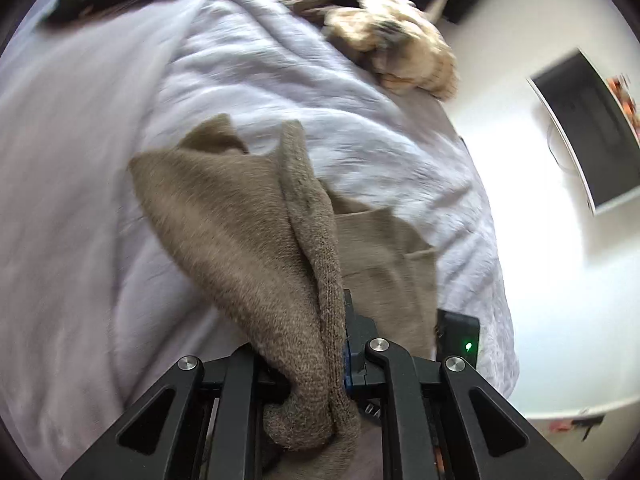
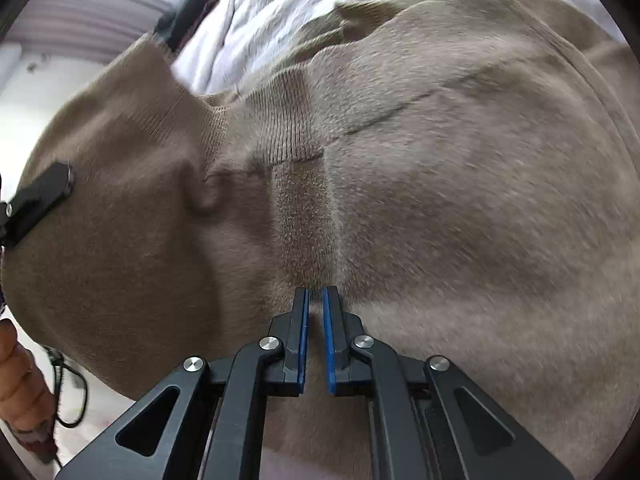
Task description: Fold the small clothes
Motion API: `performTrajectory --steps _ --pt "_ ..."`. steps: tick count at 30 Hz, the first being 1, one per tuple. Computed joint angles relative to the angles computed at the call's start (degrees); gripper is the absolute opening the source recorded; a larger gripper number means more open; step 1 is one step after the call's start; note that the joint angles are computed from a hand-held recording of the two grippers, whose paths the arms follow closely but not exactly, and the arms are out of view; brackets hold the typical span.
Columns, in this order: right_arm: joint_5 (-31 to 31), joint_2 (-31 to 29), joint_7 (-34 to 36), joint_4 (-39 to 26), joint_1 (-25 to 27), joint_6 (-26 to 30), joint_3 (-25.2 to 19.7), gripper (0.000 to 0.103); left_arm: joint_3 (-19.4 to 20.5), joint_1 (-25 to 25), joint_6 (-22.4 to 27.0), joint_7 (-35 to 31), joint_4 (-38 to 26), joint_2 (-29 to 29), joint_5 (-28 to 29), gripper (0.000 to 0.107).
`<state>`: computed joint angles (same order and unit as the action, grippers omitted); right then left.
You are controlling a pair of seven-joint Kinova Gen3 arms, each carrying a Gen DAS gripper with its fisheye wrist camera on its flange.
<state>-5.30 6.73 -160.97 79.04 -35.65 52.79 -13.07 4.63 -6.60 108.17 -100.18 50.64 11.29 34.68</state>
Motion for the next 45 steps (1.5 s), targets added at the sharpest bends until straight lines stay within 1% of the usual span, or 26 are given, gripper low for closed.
performTrajectory --steps 2,4,6,10,12,13,16,18,21,23,24,25,26,27,28,30,32,34,35,36,37,39,40,42,43,45 --pt "0.33 -4.48 -2.74 5.25 0.23 -4.66 0.75 0.008 1.64 3.47 -1.1 1.25 -0.74 -0.3 -1.16 0.016" --pt "1.64 -9.25 -6.4 10.56 2.63 -8.73 -0.64 0.008 3.26 7.72 -2.4 2.84 -0.8 -0.09 -2.63 0.016" --pt "1.18 -13.16 -8.1 15.39 4.23 -12.46 -0.54 0.008 4.75 12.44 -4.37 3.94 0.65 -0.04 -4.95 0.016" --pt "-6.18 -19.77 -5.56 25.22 7.1 -18.56 1.37 0.011 6.26 20.34 -8.63 5.93 5.4 0.3 -10.44 0.016" --pt "-9.86 -21.44 -3.05 28.66 7.34 -20.02 2.41 0.012 6.38 23.23 -10.71 6.58 8.14 0.14 -13.43 0.016" --pt "-12.19 -22.28 -1.99 31.02 6.62 -22.15 3.61 0.012 6.43 23.66 -11.05 6.39 8.78 -0.01 -14.09 0.016" --pt "-17.98 -23.97 1.42 36.04 6.53 -28.56 4.41 0.012 6.97 25.68 -12.39 6.21 9.72 -0.78 -17.53 0.017" --pt "-20.0 -24.53 2.74 37.47 6.37 -30.36 5.09 0.012 7.02 27.99 -12.75 6.29 9.35 -1.2 -20.85 0.017" --pt "-21.05 -25.11 2.33 38.65 7.42 -32.1 3.41 0.011 7.32 30.55 -12.97 7.75 8.49 -1.49 -24.81 0.017" --pt "-20.72 -25.45 1.43 39.02 8.53 -32.98 2.09 0.012 7.2 31.08 -13.63 8.13 8.3 -2.08 -25.77 0.019" --pt "-20.57 -26.87 1.53 40.25 8.29 -33.12 2.4 0.012 7.1 31.09 -14.39 8.1 8.65 -2.8 -26.0 0.035" --pt "-20.76 -28.57 2.56 41.93 7.97 -32.32 3.78 0.012 6.96 30.7 -15.15 7.83 9.02 -3.37 -25.29 0.05" --pt "-20.8 -29.33 3.29 42.55 7.39 -32.34 4.61 0.012 7.27 30.15 -16.48 7.94 9.77 -4.39 -25.18 0.081" --pt "-20.74 -29.76 3.3 42.64 7.81 -31.67 4.61 0.012 6.93 30.66 -18.74 7.94 10.87 -6.0 -25.99 0.097" --pt "-20.96 -30.14 3.24 42.98 7.99 -31.7 4.54 0.012 7.24 30.99 -20.4 7.74 11.55 -7.14 -27.04 0.097" --pt "-21.49 -31.78 2.31 44.2 8.98 -32.28 3.91 0.012 8.01 31.67 -20.94 6.75 11.07 -7.72 -28.57 0.097" --pt "-21.82 -33.18 0.02 45.68 10.91 -34.03 1.72 0.012 8.0 30.19 -19.4 5.71 9.94 -7.42 -26.74 0.097" --pt "-22.26 -35.41 -3.89 47.74 13.97 -36.92 -1.71 0.012 6.76 28.97 -18.07 5.81 9.24 -7.05 -24.76 0.097" --pt "-22.61 -36.91 -5.67 49.1 14.89 -38.22 -2.47 0.012 6.15 28.02 -17.75 6.34 9.33 -7.06 -24.03 0.097" --pt "-22.9 -38.53 -7.82 50.64 15.85 -39.73 -3.37 0.021 5.48 27.03 -17.3 7.13 9.25 -6.99 -23.98 0.097" --pt "-22.28 -39.5 -10.15 52.0 16.04 -41.69 -4.08 0.036 4.93 25.96 -16.82 7.1 9.21 -6.7 -23.08 0.097" --pt "-23.61 -41.89 -12.79 55.21 17.27 -46.35 -6.12 0.062 4.59 22.97 -15.42 7.01 8.77 -5.94 -22.26 0.097" --pt "-25.01 -43.55 -14.66 56.89 18.55 -48.68 -7.59 0.064 3.5 23.08 -15.98 7.34 9.37 -6.12 -23.25 0.097" --pt "-26.2 -45.46 -18.5 59.49 19.91 -53.34 -10.14 0.068 2.89 21.7 -16.32 7.4 9.96 -5.94 -24.27 0.097" --pt "-26.01 -45.62 -19.9 60.26 19.59 -55.16 -10.35 0.068 2.61 21.02 -16.51 7.57 10.44 -5.84 -24.48 0.097" --pt "-23.08 -44.59 -19.93 60.15 16.02 -56.02 -7.58 0.07 1.86 19.48 -17.37 8.11 12.07 -5.88 -24.66 0.097"
